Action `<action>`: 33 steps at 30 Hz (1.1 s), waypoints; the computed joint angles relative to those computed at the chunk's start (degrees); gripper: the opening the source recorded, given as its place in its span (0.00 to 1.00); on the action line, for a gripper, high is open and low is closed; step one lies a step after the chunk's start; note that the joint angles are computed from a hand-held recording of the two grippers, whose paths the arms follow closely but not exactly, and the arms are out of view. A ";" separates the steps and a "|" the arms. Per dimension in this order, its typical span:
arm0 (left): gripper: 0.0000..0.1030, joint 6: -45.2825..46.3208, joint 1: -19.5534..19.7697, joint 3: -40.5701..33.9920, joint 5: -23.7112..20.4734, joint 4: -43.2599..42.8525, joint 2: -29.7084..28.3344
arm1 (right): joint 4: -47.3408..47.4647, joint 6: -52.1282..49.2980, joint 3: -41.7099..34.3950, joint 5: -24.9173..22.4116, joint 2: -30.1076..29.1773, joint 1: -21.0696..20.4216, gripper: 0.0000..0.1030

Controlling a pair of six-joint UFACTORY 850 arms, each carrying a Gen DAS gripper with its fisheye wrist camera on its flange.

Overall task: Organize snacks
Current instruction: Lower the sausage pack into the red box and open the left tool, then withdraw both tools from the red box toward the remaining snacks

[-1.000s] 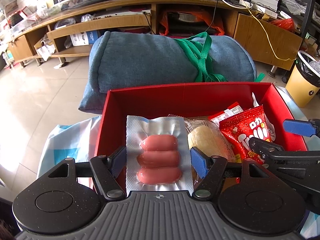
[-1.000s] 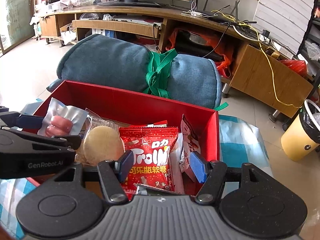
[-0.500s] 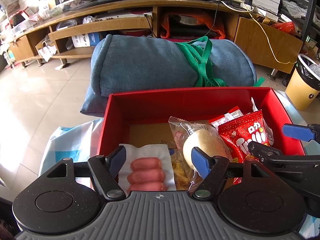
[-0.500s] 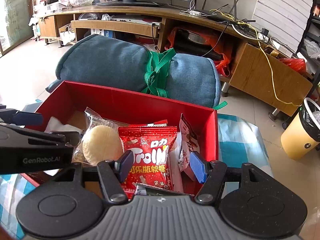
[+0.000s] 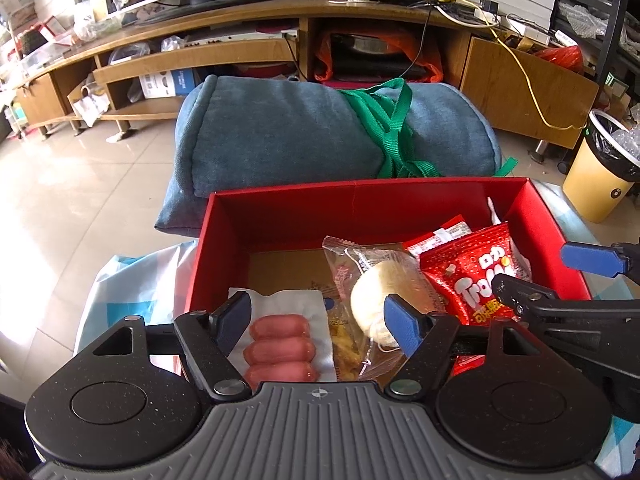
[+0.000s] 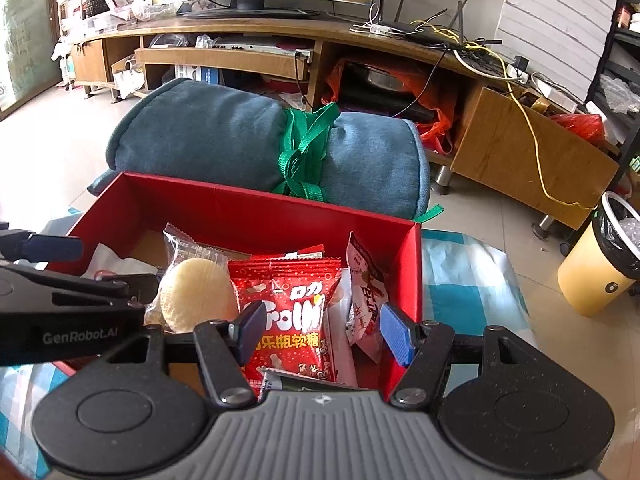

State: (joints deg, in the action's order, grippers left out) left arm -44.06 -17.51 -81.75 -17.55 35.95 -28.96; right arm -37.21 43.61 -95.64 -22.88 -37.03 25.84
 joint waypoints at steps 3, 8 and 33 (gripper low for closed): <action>0.77 -0.05 -0.21 0.30 0.24 -0.06 0.33 | -0.78 0.95 0.50 -0.01 0.54 -0.07 0.57; 0.77 -0.14 -0.53 0.91 0.57 -0.06 0.93 | -1.92 2.56 1.75 -0.05 1.61 -0.35 0.57; 0.78 8.95 -3.10 8.12 4.79 -8.43 6.32 | 4.37 6.03 16.05 -0.03 11.86 -3.51 0.63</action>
